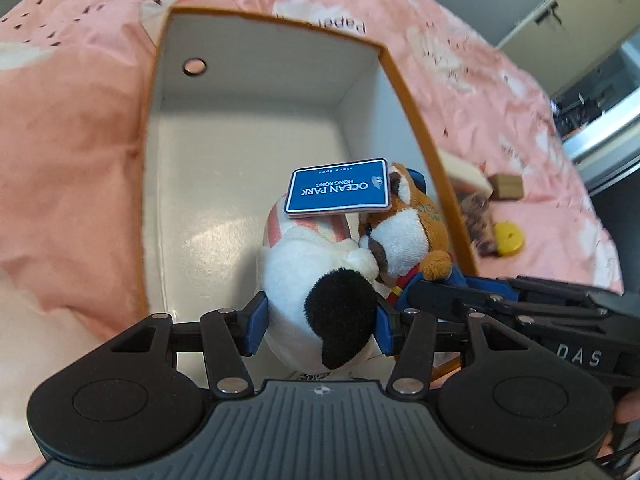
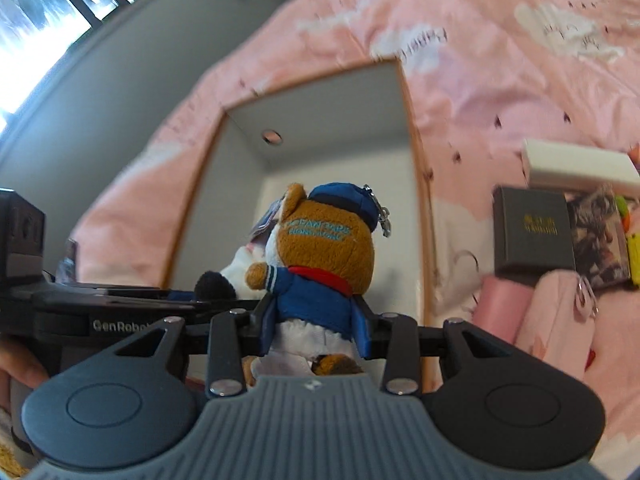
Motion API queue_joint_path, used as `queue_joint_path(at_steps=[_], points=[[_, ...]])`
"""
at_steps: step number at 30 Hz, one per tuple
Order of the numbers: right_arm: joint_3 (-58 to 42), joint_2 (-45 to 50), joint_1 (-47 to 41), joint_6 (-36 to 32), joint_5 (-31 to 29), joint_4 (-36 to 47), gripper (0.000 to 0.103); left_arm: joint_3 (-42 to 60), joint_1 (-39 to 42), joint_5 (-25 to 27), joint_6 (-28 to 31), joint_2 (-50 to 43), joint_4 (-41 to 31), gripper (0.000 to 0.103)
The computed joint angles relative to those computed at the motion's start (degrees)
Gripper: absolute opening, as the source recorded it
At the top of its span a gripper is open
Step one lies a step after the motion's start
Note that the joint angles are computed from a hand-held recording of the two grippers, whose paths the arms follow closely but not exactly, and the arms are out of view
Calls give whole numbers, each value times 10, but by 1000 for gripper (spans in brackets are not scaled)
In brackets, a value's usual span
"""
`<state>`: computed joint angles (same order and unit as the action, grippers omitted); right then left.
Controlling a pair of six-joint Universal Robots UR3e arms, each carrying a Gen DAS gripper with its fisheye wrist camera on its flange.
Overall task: Organize objects
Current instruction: 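Grasp the brown bear plush with the right gripper and lift it, then lower the bear plush into the box while the left gripper grasps the white plush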
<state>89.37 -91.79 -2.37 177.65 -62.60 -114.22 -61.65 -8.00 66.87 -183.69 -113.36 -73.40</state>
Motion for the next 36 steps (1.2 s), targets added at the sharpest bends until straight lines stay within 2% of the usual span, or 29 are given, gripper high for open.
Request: queue_joint_path(at_steps=[3,7,18,22,30,31,33,36], points=[[-11,17,18,0,-37,4,40,39,-20,18,2,-36,-10,60],[-25,30,33,-11,-67,19,41,-3,-25,32,13,-14,-2,60],[-38,36,48,-41,-96,20,42,-39,-25,57,77,21,-11,64],[-50,40,57,-67,-112,27,42,-31,-31,72,105,24,-18,65],[-86,58,73,-127,-138,56,43,-47,-27,69,136,41,-3,65],[-91,60,75,-136,-143,61,44,-49,-27,71,138,45,2,65],[-100,62,82,-152,-161,67,52,-56,-24,74,140,55,19,65],[-118,68,85,-179,-165,87,54,-43,-16,63,167,54,14,65]])
